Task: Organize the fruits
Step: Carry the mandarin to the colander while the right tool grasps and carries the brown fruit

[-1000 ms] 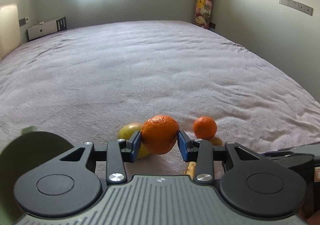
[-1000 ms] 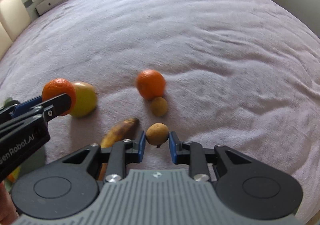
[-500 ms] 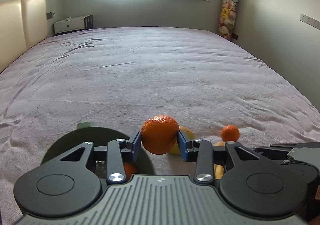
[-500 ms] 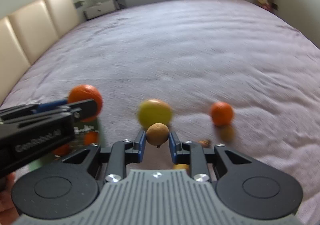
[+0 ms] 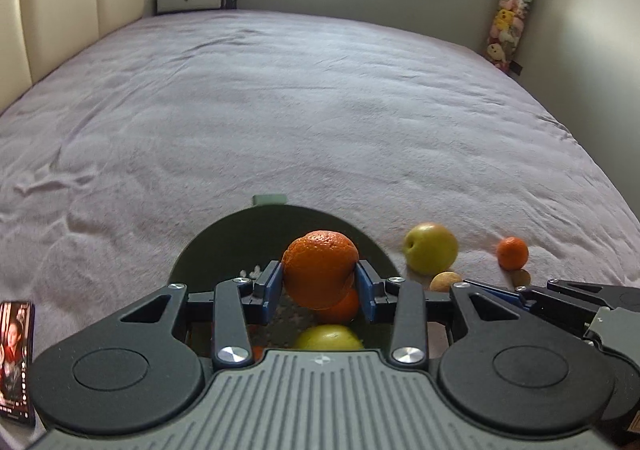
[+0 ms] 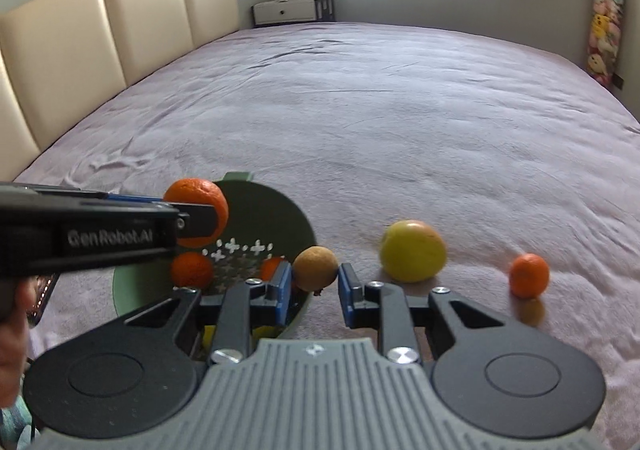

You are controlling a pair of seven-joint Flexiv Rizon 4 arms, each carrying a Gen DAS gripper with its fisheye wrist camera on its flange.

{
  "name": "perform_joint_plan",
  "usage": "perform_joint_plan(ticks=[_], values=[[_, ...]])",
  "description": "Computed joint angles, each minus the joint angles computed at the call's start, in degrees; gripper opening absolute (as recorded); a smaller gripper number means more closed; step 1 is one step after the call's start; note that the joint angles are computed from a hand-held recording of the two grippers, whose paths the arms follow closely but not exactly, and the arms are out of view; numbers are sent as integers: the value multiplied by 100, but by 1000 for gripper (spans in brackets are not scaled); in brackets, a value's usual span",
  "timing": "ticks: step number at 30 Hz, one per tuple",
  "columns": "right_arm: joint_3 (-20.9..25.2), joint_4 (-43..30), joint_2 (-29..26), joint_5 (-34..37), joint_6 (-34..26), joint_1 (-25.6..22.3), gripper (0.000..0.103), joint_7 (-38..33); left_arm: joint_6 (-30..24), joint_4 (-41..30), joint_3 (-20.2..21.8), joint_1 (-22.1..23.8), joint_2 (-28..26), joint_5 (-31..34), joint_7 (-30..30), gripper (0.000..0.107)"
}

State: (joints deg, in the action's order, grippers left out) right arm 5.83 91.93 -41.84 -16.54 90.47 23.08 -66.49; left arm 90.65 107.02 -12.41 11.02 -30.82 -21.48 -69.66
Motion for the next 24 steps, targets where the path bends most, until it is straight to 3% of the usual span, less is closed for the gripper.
perform_joint_plan(ticks=[9, 24], values=[[358, -660, -397, -60, -482, -66, 22, -294, -441, -46, 60, 202, -31, -348, -81, 44], [642, -1637, -1043, 195, -1343, -49, 22, -1387, -949, -560, 471, -70, -479, -393, -146, 44]])
